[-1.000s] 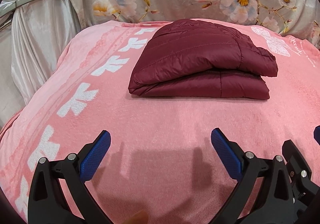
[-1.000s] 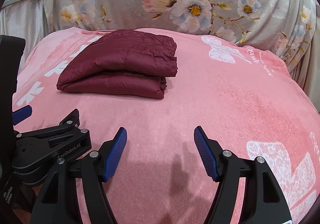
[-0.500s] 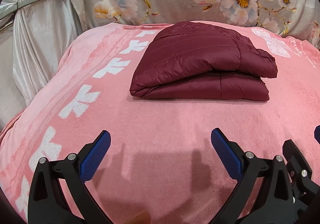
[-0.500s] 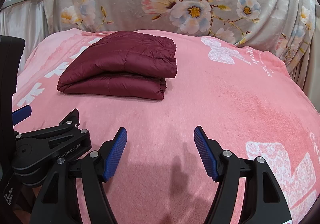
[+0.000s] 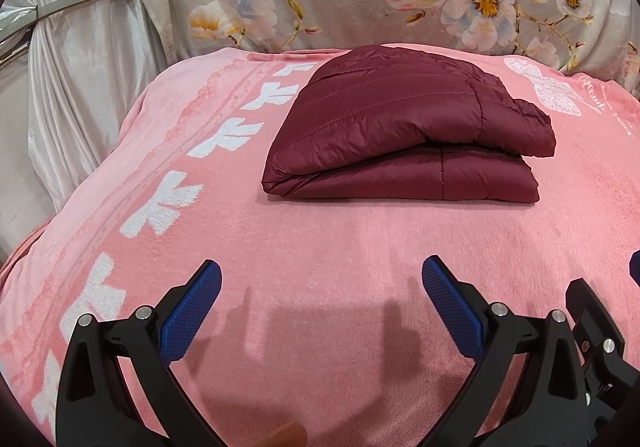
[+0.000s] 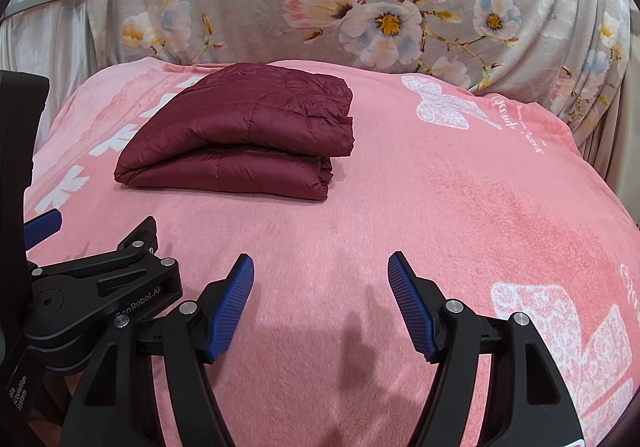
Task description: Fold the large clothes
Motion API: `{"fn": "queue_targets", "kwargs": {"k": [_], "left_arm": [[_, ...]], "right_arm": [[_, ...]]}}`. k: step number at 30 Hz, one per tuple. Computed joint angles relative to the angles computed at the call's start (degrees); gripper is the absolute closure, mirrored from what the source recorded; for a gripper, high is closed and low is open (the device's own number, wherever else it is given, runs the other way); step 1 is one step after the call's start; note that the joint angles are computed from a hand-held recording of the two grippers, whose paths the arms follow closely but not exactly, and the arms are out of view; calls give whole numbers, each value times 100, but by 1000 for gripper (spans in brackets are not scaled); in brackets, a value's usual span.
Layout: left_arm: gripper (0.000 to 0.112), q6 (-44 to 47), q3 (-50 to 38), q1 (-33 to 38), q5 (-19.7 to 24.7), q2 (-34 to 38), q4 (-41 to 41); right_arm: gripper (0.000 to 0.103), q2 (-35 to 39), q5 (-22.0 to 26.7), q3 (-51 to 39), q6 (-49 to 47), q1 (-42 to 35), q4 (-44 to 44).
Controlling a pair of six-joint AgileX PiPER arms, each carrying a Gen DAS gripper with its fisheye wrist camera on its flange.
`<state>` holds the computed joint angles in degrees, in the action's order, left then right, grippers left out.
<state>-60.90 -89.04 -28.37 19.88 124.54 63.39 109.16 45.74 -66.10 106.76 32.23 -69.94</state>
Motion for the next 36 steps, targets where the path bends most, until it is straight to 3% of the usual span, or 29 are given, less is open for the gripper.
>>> {"fn": "queue_targets", "kwargs": {"k": [36], "left_arm": [[15,-30,3,-13,41,-50,21]], "right_arm": [[35,12,14,25,74,18,-52]]}}
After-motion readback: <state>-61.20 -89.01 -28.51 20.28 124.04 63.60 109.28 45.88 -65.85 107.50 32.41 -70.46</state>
